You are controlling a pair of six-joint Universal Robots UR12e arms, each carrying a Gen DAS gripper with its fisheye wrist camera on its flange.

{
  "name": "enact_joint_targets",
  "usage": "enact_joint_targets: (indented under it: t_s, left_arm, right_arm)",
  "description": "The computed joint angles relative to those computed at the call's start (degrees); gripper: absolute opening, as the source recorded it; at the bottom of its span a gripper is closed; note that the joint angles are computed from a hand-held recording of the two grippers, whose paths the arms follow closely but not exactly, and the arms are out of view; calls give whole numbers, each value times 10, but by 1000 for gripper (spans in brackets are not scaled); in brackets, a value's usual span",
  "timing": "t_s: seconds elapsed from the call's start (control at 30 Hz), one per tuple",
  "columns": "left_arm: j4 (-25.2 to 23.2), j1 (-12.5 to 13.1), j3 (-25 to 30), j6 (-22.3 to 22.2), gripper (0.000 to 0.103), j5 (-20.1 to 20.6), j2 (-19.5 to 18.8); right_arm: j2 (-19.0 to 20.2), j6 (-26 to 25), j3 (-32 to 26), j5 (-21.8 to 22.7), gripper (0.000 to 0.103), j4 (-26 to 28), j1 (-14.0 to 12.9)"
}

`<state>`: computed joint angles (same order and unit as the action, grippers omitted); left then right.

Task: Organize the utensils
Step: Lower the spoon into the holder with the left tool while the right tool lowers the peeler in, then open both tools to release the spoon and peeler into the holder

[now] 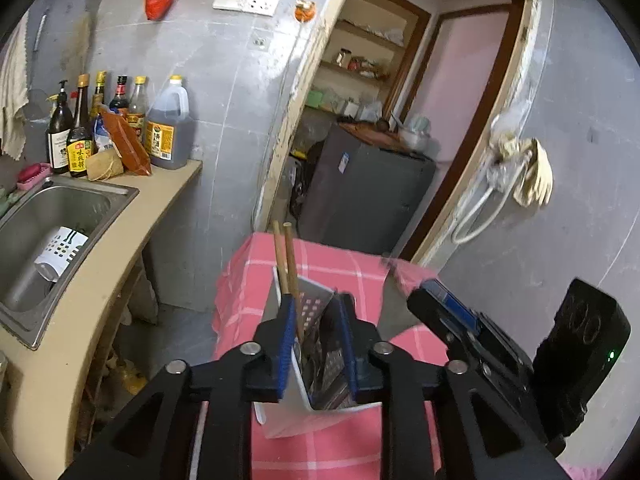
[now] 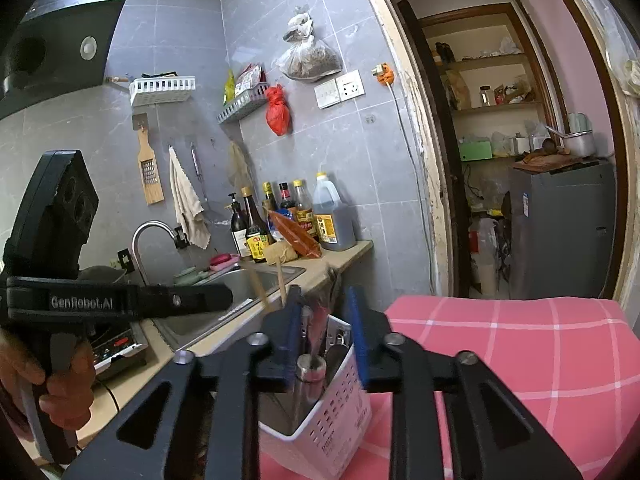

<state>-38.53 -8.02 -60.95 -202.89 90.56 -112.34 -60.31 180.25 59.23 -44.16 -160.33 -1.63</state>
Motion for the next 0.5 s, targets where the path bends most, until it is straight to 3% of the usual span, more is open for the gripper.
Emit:
enact_joint_targets:
  t_s: [0.2,0.5]
  left_arm:
    - [16,-3,2,0,30,22,3]
    - [39,-10,5,21,52,62,9]
  right_arm:
    - [-7,14,-5,-14,34,-9,-4]
    - [-17,26,-15,-49,51,-13,-8]
